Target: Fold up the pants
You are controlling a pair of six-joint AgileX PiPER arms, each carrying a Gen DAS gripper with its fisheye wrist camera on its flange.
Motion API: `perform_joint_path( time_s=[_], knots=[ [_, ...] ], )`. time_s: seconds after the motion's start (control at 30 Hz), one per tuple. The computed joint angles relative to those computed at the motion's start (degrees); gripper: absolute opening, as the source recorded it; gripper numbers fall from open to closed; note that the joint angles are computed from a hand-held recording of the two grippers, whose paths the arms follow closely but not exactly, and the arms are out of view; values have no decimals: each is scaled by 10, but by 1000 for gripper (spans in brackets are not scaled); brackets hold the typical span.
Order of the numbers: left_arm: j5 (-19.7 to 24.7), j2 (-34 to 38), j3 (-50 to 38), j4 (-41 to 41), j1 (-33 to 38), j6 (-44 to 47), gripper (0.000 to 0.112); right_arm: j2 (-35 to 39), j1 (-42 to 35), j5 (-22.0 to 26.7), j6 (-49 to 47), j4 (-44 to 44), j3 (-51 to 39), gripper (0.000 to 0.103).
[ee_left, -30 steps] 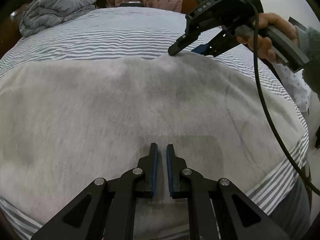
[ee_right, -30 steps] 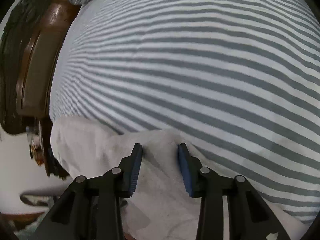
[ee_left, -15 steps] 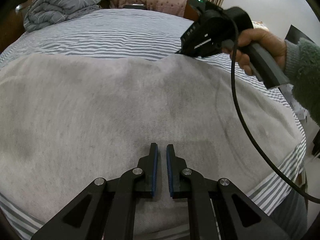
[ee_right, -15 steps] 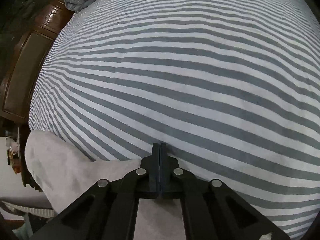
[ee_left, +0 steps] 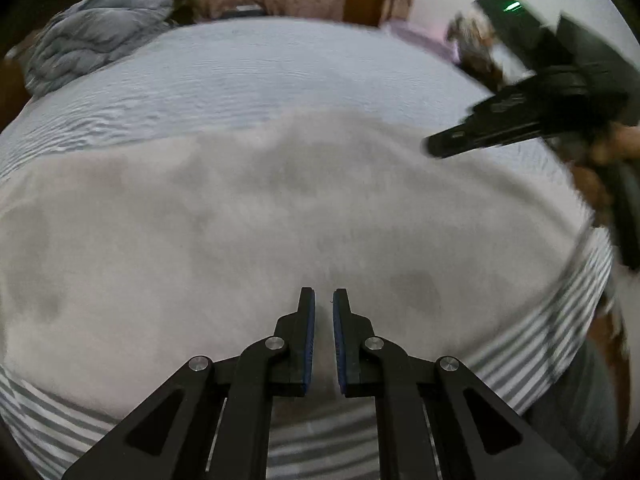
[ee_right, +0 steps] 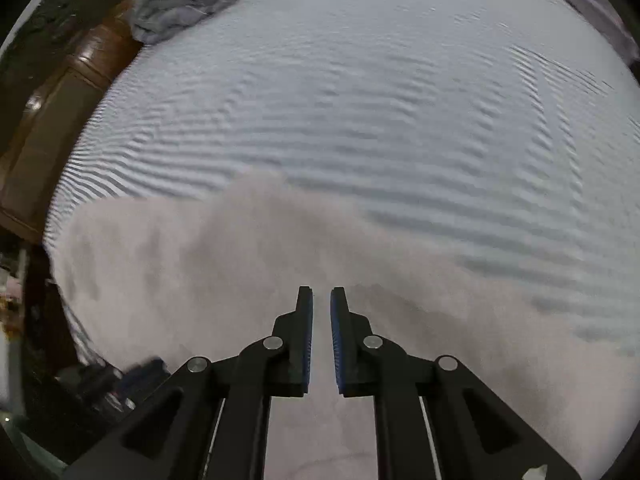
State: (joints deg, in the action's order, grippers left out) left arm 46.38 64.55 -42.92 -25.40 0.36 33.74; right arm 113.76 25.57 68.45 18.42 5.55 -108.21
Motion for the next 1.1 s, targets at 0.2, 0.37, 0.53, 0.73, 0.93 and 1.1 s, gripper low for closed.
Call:
perform_joint_path(
  time_s=[0.2, 0.37, 0.53, 0.73, 0.93, 1.1],
  knots=[
    [-28, -20, 31, 36, -26, -12, 10, -176, -38, -145, 29, 43, 324, 10],
    [-23, -18, 5, 143, -96, -136, 10, -284, -109, -176, 27, 52, 449, 15],
    [0, -34, -31, 185, -200, -243, 10, -425, -250, -188, -43, 127, 568, 21],
    [-6, 31, -93, 248, -361, -385, 11, -549, -593, -119, -246, 255, 680, 29],
    [-3, 118, -159, 271, -450, -452, 11, -474, -893, -12, -514, 416, 718, 29],
    [6, 175, -211, 284, -502, -478, 11, -388, -901, 6, -593, 519, 744, 29]
  ],
)
